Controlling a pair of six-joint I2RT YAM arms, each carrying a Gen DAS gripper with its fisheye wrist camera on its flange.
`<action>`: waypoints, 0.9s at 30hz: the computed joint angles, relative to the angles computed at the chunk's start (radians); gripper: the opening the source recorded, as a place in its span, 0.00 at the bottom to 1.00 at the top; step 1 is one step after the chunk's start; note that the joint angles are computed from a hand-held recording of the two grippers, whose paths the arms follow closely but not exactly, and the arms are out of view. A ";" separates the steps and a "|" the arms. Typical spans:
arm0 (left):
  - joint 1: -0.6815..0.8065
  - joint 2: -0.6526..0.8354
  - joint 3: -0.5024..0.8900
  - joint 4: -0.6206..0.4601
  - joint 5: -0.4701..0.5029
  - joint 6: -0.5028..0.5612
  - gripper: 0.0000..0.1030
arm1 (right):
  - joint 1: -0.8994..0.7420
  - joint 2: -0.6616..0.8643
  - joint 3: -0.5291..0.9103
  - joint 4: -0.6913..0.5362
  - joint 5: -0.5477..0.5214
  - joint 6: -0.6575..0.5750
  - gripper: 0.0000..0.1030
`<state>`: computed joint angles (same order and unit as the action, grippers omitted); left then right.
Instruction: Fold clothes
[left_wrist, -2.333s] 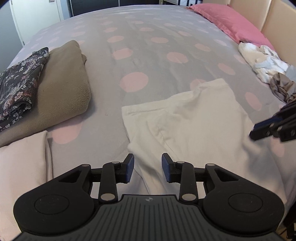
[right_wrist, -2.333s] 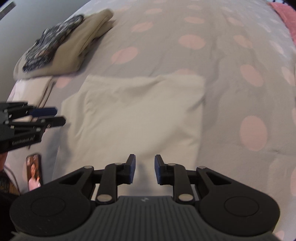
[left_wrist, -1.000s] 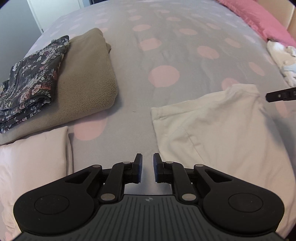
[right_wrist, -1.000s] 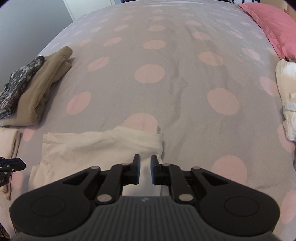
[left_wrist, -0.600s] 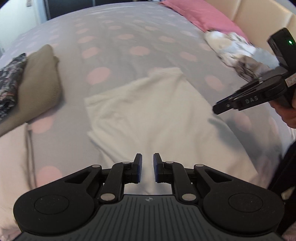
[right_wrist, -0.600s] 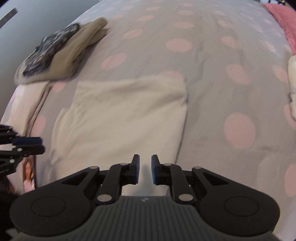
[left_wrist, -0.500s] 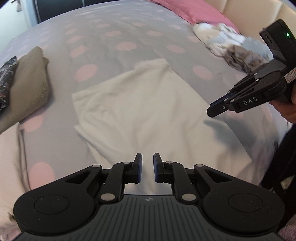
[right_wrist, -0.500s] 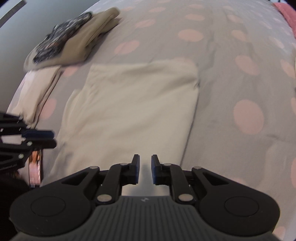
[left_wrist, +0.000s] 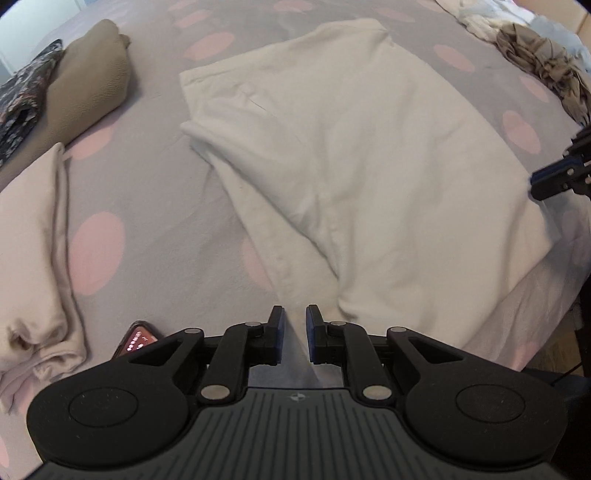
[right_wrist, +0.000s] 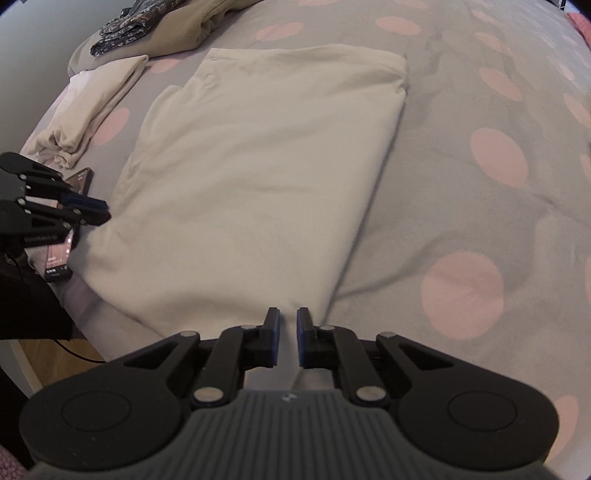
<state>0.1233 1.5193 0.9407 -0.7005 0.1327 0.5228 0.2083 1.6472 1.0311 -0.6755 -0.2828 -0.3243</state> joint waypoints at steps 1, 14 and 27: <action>0.012 -0.008 0.006 0.002 0.007 -0.011 0.10 | -0.012 -0.009 -0.003 0.011 0.000 0.005 0.15; 0.110 0.194 0.179 0.140 0.254 -0.355 0.43 | -0.146 0.163 0.172 0.120 -0.186 0.309 0.50; 0.139 0.492 0.372 0.218 0.368 -0.522 0.42 | -0.112 0.496 0.509 0.103 -0.244 0.475 0.52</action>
